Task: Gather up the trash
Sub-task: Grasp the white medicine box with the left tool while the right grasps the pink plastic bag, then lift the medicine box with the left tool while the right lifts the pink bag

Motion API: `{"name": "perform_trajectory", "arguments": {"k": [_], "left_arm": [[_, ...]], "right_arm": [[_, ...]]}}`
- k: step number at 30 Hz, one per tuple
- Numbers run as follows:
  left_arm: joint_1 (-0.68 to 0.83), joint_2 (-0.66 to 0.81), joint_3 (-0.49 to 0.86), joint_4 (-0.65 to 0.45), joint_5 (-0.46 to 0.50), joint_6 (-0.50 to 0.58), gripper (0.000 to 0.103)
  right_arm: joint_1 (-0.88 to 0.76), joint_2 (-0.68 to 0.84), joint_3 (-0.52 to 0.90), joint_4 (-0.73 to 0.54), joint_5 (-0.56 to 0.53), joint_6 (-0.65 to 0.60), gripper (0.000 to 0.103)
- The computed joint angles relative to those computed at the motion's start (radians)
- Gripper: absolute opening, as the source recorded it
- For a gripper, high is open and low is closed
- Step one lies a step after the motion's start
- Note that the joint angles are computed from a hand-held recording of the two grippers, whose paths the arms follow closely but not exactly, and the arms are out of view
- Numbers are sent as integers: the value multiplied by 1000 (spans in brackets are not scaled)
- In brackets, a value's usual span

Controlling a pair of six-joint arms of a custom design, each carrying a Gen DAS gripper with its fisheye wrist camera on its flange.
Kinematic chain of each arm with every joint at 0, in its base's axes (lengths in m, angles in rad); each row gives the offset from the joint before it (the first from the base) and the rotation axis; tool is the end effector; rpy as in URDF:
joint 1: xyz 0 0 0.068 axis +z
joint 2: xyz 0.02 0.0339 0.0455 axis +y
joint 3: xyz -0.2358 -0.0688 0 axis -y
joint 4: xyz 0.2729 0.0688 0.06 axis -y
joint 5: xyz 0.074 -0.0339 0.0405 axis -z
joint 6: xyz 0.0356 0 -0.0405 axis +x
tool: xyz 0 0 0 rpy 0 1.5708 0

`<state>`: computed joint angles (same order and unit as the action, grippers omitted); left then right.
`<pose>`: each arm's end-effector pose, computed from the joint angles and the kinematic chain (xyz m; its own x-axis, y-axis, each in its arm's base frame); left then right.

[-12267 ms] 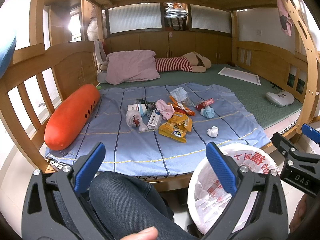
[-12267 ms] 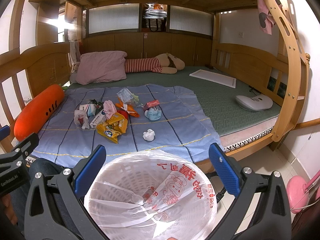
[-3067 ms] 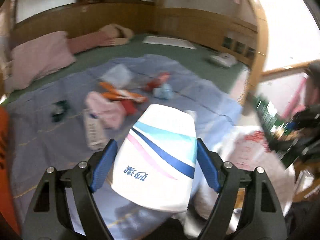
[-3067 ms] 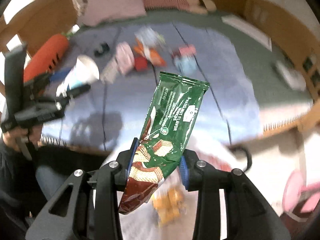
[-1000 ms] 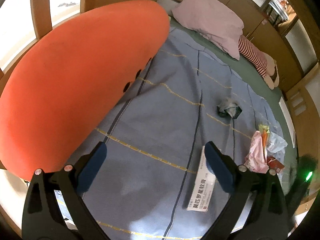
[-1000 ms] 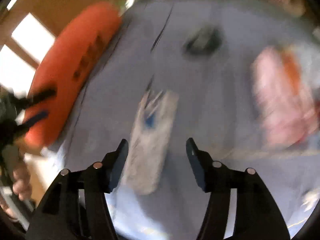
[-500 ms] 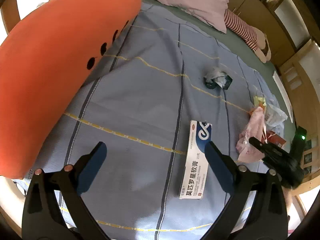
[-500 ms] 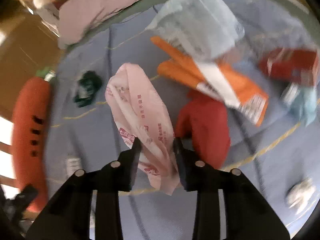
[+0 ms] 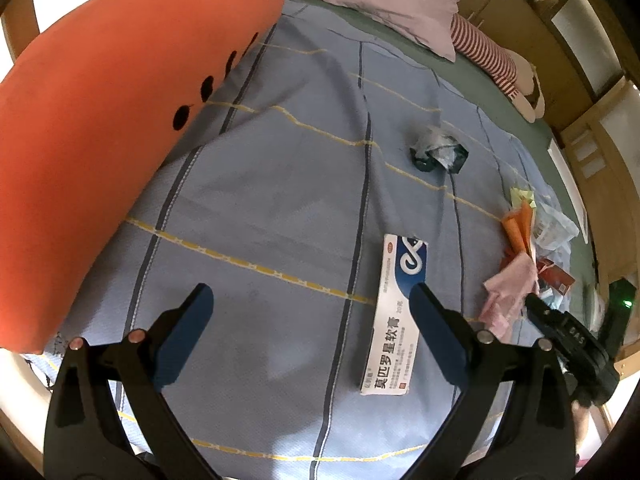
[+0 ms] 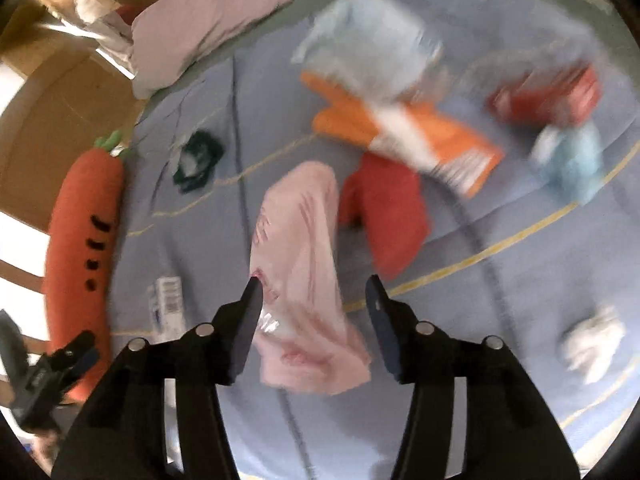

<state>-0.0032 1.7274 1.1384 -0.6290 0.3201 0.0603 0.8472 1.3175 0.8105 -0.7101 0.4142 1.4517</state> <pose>0.3542 -0.0123 0.1435 -0.9300 0.0602 -0.3627 0.1681 0.9469 -0.2739 0.1865 0.1895 0.1617 -0.6634 0.6220 -0.4160 0.5462 0.7825 0.2991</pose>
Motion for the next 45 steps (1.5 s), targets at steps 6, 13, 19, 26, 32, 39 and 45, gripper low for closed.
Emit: {"name": "perform_trajectory", "arguments": {"k": [6,13,19,26,32,39,45], "left_arm": [[-13,0,-5,4,-4,1,98],[-16,7,-1,4,-10,4,98],[-19,7,-2,5,-13,6,98],[-43,42,8,-17,13,20,98],[-149,64,-25,-10,7,91,98],[-227,164,-16,-11,65,85,65],[-261,103,-101,98,16,74,42]], "right_arm": [[2,85,55,-14,2,-81,68],[37,394,307,-148,77,-110,70],[46,478,391,-174,103,-132,70],[10,582,422,-118,6,-230,52],[-4,416,254,0,-55,-207,36],[61,156,67,41,-54,-123,35],[167,91,88,-99,31,-16,35]]}}
